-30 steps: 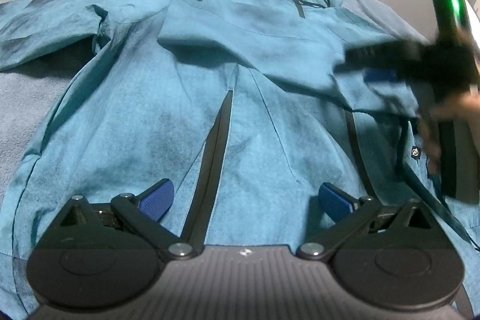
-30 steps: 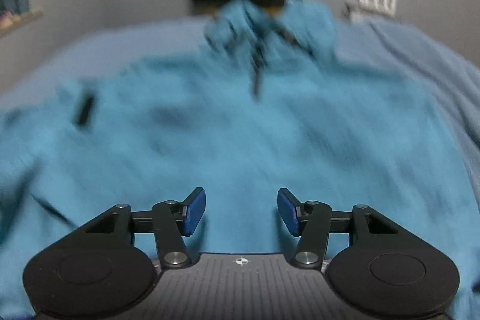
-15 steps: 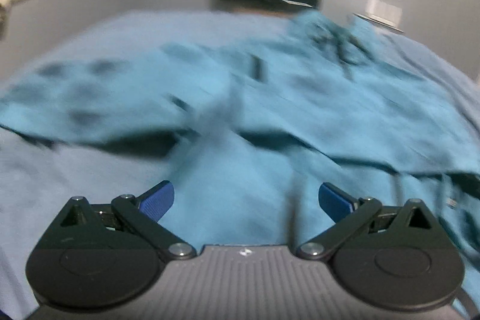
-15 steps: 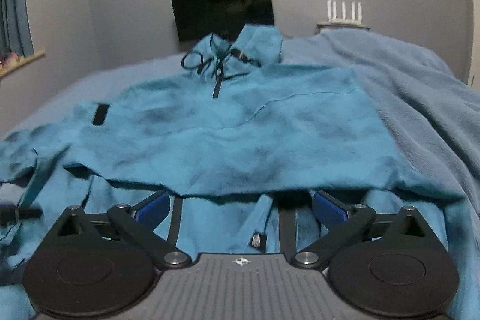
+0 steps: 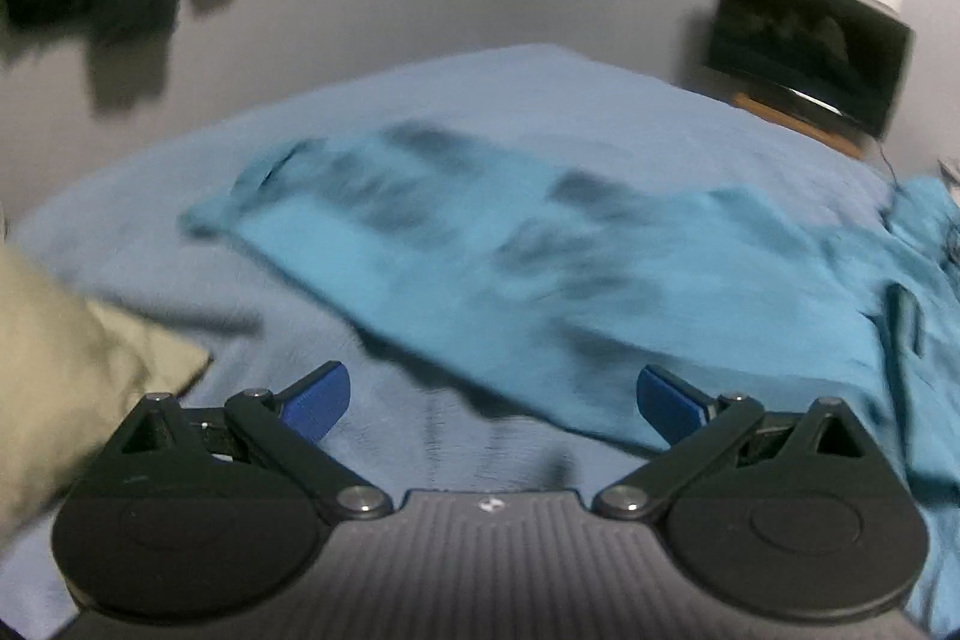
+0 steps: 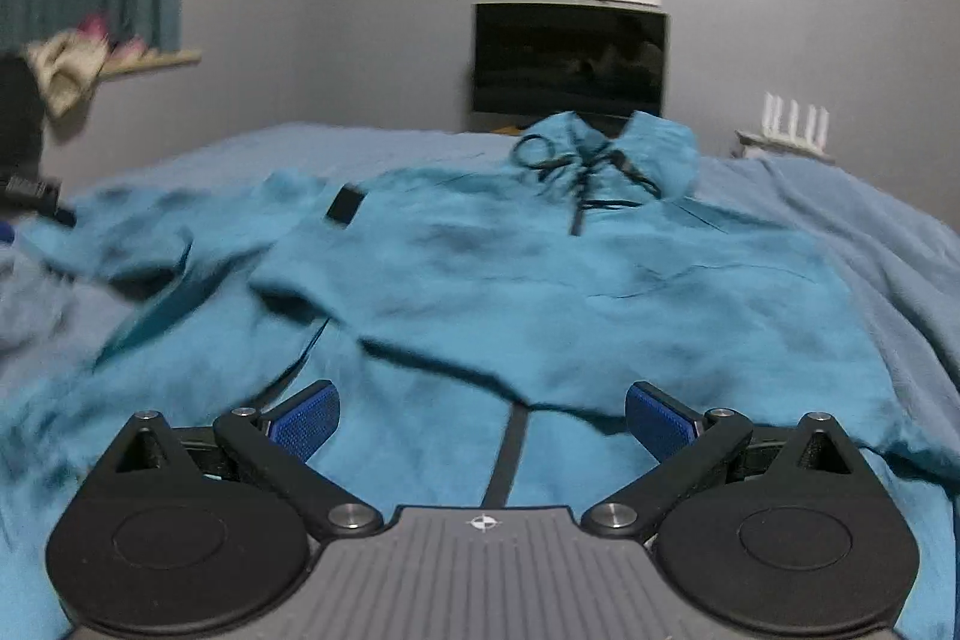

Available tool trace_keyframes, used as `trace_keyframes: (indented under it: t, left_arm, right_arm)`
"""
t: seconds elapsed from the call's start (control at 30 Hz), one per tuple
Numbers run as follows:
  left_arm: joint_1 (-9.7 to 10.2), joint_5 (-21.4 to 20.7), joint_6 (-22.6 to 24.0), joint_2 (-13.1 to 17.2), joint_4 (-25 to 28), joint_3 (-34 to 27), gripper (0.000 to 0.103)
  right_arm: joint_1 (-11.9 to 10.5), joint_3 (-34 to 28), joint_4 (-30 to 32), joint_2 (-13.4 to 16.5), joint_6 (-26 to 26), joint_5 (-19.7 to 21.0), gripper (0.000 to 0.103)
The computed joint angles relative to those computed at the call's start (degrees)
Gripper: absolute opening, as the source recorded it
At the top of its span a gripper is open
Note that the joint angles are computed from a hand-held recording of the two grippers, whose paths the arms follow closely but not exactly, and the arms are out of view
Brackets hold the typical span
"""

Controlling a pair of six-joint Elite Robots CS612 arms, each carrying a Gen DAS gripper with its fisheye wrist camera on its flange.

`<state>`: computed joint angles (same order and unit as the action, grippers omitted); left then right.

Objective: Fold large clothes
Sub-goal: 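Grasp the opposite side edge of the jacket with the left tool, then fold the held side over onto the first fold, open left tool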

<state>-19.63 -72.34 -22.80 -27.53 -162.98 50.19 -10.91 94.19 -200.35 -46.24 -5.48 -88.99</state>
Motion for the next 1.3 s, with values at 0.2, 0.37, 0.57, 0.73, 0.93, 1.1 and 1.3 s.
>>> trace_keyframes:
  t: [0.2,0.37,0.57,0.73,0.93,1.1,1.3]
  left_arm:
    - [2.39,-7.5,-8.9,5.2,0.2,-5.8,0.084]
    - [3.3,-8.4,-11.8,8.8,-8.5,-9.5,0.084]
    - [4.59,-9.1,-22.5,11.7,-15.5,-11.8,0.071]
    - [4.75,-7.3,-24.9,12.9,-16.9,-13.5,0.034]
    - [3.75,-4.1,-19.9,13.1,-22.0,-14.5,0.0]
    - [2.44,-8.7,-14.1,14.2,-27.5,-19.0,0.0]
    - [-0.75,-22.8,-1.5,14.2,-30.9,-21.6,0.0]
  right_arm:
    - [0.2,-1.5,4.9,1.2,0.5,1.9,0.102]
    - [-0.2,-2.2,5.1,1.9,0.6,4.2,0.102]
    - [-0.1,-2.6,4.7,2.7,0.3,4.9,0.102]
    - [0.3,-2.8,3.3,3.3,-1.4,4.2,0.102]
    - [0.4,-3.1,3.2,3.7,-3.1,4.8,0.102]
    - [0.7,-3.4,2.8,4.1,-4.5,4.3,0.102]
    - [1.0,-3.5,2.0,4.4,-5.9,3.8,0.102]
